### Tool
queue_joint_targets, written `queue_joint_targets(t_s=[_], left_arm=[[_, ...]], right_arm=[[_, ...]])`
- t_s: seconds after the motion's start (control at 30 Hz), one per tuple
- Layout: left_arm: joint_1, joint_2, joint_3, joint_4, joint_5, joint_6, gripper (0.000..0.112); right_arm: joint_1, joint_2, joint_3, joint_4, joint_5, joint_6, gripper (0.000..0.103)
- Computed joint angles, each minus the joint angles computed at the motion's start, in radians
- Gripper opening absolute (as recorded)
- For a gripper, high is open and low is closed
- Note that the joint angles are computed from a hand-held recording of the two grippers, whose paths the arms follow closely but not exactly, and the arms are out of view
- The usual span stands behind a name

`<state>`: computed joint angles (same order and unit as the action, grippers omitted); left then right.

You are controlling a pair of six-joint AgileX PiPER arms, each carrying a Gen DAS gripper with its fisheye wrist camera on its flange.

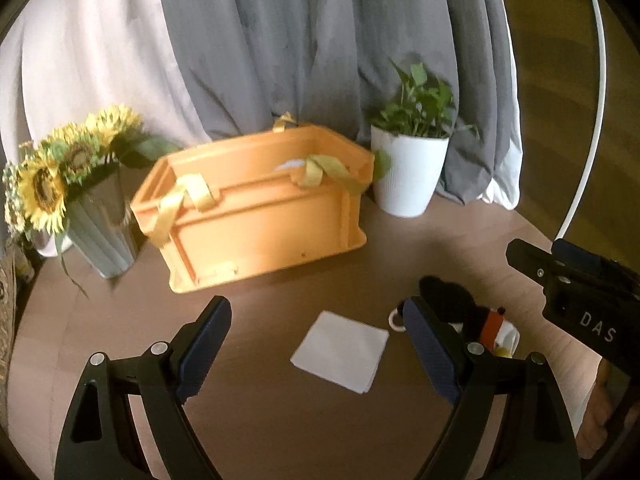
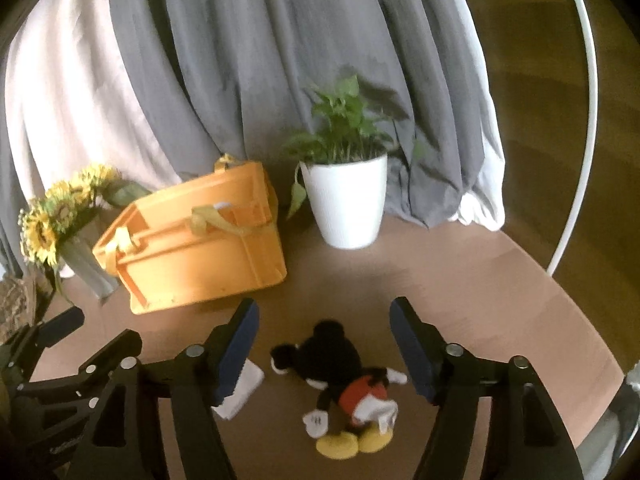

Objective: Organize soft objects
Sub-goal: 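Withdraw both tools toward the white cloth and Mickey Mouse plush, then grasp the white cloth with the left tool while the right tool grasps the Mickey plush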

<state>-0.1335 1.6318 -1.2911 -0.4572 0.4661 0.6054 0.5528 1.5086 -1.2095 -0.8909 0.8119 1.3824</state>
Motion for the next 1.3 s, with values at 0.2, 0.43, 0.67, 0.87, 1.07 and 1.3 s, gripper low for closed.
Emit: queue_joint_targets(t_s=[0.2, 0.43, 0.67, 0.87, 1.07, 1.3], left_arm=[[-0.024, 0.034, 0.021, 0.053, -0.015, -0.050, 0.088], [-0.040, 0.085, 0.024, 0.077, -0.031, -0.069, 0.088], [-0.053, 0.153, 0.005, 0.111, -0.049, -0.099, 0.088], [-0.063, 0.213, -0.026, 0.113, -0.044, -0.103, 0.088], [-0.074, 0.269, -0.064, 0.131, -0.034, -0.138, 0.087], [-0.075, 0.332, -0.130, 0.144, 0.015, -0.185, 0.082]], right_arm=[[-0.015, 0.000, 0.058, 0.041, -0.034, -0.006, 0.070], [-0.047, 0.013, 0.110, 0.085, -0.087, -0.014, 0.070], [-0.070, 0.052, 0.133, 0.123, -0.123, -0.022, 0.070], [-0.092, 0.084, 0.151, 0.143, -0.149, -0.014, 0.070], [-0.121, 0.113, 0.159, 0.174, -0.185, -0.030, 0.070], [-0.129, 0.145, 0.147, 0.178, -0.205, -0.036, 0.070]])
